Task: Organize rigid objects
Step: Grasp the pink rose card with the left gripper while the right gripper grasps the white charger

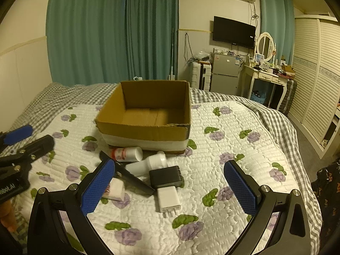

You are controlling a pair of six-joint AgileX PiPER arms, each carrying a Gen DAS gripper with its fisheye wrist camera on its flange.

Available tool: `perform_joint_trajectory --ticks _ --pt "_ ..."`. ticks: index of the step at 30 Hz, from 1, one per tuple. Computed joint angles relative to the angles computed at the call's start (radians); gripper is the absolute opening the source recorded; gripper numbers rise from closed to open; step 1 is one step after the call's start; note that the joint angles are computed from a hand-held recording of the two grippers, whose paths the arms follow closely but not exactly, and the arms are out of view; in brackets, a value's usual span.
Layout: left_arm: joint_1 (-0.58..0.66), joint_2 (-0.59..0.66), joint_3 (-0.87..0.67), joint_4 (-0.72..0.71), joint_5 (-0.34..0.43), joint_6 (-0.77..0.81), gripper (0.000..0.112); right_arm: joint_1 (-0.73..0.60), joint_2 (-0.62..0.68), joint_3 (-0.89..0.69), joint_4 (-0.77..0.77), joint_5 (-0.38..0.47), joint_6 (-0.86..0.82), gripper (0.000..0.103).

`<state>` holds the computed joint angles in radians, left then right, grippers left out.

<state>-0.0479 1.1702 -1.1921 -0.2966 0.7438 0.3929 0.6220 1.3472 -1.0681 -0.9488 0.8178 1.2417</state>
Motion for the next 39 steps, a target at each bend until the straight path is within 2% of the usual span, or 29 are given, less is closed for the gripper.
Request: perform_joint_trajectory --ticks 3,7,9,13,15,19,20,21,22,26,28,32,36,39 --pt "0.004 0.037 0.014 0.044 -0.012 -0.034 0.077 -0.052 0.038 0.002 0.049 -0.04 -0.056 0.103" --pt "0.012 0.088 0.045 0.075 -0.02 -0.043 0.077 -0.136 0.125 0.001 0.198 -0.131 -0.209 0.102" --pt "0.005 0.113 0.06 0.112 -0.02 -0.067 0.077 -0.171 0.184 -0.02 0.297 -0.148 -0.32 0.091" --pt "0.002 0.162 0.066 0.141 0.004 -0.091 0.077 -0.23 0.276 -0.07 0.454 -0.149 -0.486 0.085" --pt "-0.006 0.174 0.068 0.149 0.008 -0.098 0.077 -0.264 0.318 -0.094 0.547 -0.156 -0.581 0.076" --pt "-0.025 0.19 0.067 0.162 0.022 -0.1 0.077 -0.287 0.395 -0.156 0.627 -0.142 -0.676 0.071" --pt "-0.028 0.197 0.063 0.157 0.029 -0.094 0.077 -0.291 0.41 -0.177 0.654 -0.125 -0.704 0.067" --pt "-0.031 0.207 0.058 0.151 0.034 -0.088 0.077 -0.298 0.43 -0.192 0.682 -0.117 -0.736 0.057" --pt "-0.036 0.215 0.052 0.153 0.044 -0.092 0.077 -0.304 0.44 -0.2 0.706 -0.114 -0.763 0.055" --pt "-0.054 0.258 0.016 0.136 0.084 -0.097 0.077 -0.303 0.415 -0.167 0.668 -0.138 -0.733 0.04" --pt "-0.061 0.277 0.0 0.124 0.099 -0.108 0.077 -0.314 0.363 -0.12 0.667 -0.183 -0.721 0.04" --pt "-0.081 0.339 -0.052 0.12 0.131 -0.155 0.077 -0.311 0.309 -0.088 0.612 -0.2 -0.656 0.04" --pt "-0.079 0.411 -0.105 0.087 0.156 -0.198 0.077 -0.329 0.29 -0.068 0.644 -0.229 -0.689 0.04" --pt "-0.096 0.453 -0.134 0.124 0.16 -0.26 0.078 -0.334 0.294 -0.078 0.671 -0.235 -0.716 0.04"
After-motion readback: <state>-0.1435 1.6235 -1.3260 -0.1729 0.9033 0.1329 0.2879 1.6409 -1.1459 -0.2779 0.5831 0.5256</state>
